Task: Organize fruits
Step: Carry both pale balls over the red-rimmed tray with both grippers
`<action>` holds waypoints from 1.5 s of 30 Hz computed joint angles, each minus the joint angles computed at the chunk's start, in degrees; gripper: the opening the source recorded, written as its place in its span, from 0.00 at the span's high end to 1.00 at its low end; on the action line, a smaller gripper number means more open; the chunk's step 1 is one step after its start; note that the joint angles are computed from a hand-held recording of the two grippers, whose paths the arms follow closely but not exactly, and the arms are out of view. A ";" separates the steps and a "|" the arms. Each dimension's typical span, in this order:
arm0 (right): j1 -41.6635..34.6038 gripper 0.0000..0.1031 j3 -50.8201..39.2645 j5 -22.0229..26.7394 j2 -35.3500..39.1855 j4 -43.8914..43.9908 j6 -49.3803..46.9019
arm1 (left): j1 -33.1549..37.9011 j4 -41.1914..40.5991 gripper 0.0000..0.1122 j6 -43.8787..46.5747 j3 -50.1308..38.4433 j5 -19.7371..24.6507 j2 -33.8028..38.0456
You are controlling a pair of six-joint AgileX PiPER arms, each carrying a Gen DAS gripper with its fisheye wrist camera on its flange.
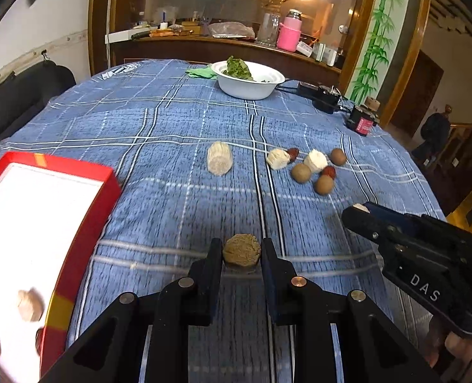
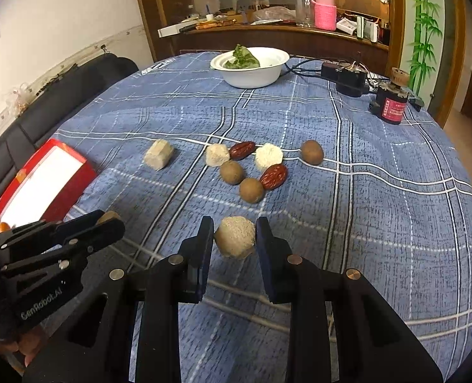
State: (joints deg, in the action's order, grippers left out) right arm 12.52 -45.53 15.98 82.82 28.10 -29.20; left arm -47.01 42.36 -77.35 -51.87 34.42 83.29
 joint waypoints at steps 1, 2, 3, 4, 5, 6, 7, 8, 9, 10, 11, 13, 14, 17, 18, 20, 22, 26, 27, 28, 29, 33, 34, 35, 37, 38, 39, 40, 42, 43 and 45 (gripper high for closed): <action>0.24 0.75 0.70 0.06 -0.80 -0.47 0.49 | -0.98 0.29 0.79 -0.70 0.18 1.09 -0.47; 0.57 0.75 1.25 0.06 -1.43 -1.32 1.41 | -1.60 0.58 0.79 -1.26 0.25 1.81 -0.67; 0.93 0.75 1.77 0.02 -2.04 -2.26 2.42 | -2.62 1.04 0.79 -2.21 0.48 3.00 -1.20; 1.45 0.75 2.54 -0.03 -2.94 -3.38 3.55 | -3.08 1.23 0.79 -2.63 0.77 3.44 -1.60; 1.84 0.75 2.94 -0.07 -3.43 -4.54 4.73 | -3.69 1.53 0.79 -3.29 1.16 3.97 -2.12; 2.43 0.75 3.50 -0.05 -4.13 -6.18 6.50 | -4.34 1.83 0.79 -3.99 1.58 4.60 -2.81; 2.95 0.75 4.02 -0.02 -4.79 -7.56 7.96 | -4.78 2.01 0.79 -4.44 1.86 4.97 -3.22; 3.64 0.75 4.63 -0.04 -5.61 -9.58 10.16 | -5.22 2.13 0.79 -4.87 2.24 5.35 -3.77; 4.01 0.75 5.03 -0.06 -6.14 -10.59 11.29 | -5.71 2.20 0.79 -5.34 2.69 5.86 -4.49; 4.40 0.75 5.45 0.00 -6.74 -11.64 12.51 | -6.27 2.48 0.79 -6.04 3.03 6.21 -4.85; 4.83 0.75 5.91 0.09 -7.40 -12.75 13.81 | -6.68 2.55 0.79 -6.39 3.36 6.54 -5.39; 5.70 0.75 6.74 0.27 -8.68 -15.10 16.61 | -7.78 3.03 0.79 -7.45 3.95 7.61 -6.53; 6.13 0.75 6.94 0.35 -9.10 -16.19 17.92 | -8.32 3.24 0.79 -7.86 4.20 8.14 -7.07; 7.83 0.75 7.45 0.69 -10.47 -20.11 22.51 | -9.70 3.80 0.79 -9.15 5.04 9.88 -8.95; 8.53 0.75 7.59 0.85 -10.92 -21.58 24.20 | -10.04 3.91 0.79 -9.47 5.42 10.36 -9.68; 10.14 0.75 7.88 1.06 -11.81 -25.01 28.25 | -10.79 4.23 0.79 -10.51 6.33 11.48 -11.08; 11.66 0.75 7.99 1.41 -12.60 -27.70 31.36 | -11.13 4.04 0.79 -11.03 7.08 12.46 -12.34; 14.30 0.75 8.03 1.82 -13.39 -32.14 36.83 | -11.70 3.74 0.79 -12.34 8.82 14.27 -14.75; 14.73 0.75 8.01 1.87 -13.45 -32.57 37.41 | -11.59 3.65 0.79 -12.57 9.30 14.58 -15.43; 15.18 0.75 8.00 1.89 -13.51 -32.42 37.42 | -11.74 3.72 0.79 -13.03 9.85 15.15 -16.20; 15.56 0.75 7.95 1.97 -13.53 -32.55 37.74 | -11.81 3.68 0.79 -13.21 10.20 15.58 -16.79; 17.53 0.75 8.07 1.82 -13.57 -34.21 40.10 | -11.82 3.46 0.79 -13.66 11.36 17.28 -19.00; 17.88 0.75 8.07 1.77 -13.58 -34.25 40.21 | -11.73 3.38 0.79 -13.60 11.61 17.54 -19.52; 18.30 0.75 8.07 1.76 -13.61 -34.70 40.78 | -11.64 3.37 0.79 -13.71 11.95 17.73 -20.10; 19.14 0.75 8.07 1.66 -13.63 -35.51 41.89 | -11.56 3.29 0.79 -13.87 12.69 18.27 -21.45; 19.61 0.75 8.12 1.64 -13.69 -36.42 43.04 | -11.50 3.26 0.79 -13.84 13.16 18.47 -22.43; 20.30 0.75 8.10 1.67 -13.62 -38.03 44.94 | -11.57 3.21 0.79 -13.88 13.33 18.66 -23.00; 20.72 0.75 8.01 1.85 -13.54 -39.09 46.12 | -11.65 3.10 0.79 -13.84 13.57 18.93 -23.92; 21.95 0.75 7.86 2.55 -13.69 -42.59 50.12 | -12.08 3.43 0.79 -14.02 14.00 19.72 -25.92; 22.76 0.75 7.85 3.13 -14.14 -44.71 52.69 | -12.41 3.50 0.79 -14.10 14.24 20.15 -26.97; 24.06 0.75 7.87 4.01 -15.06 -47.95 56.61 | -12.75 3.44 0.79 -13.89 14.55 20.77 -29.17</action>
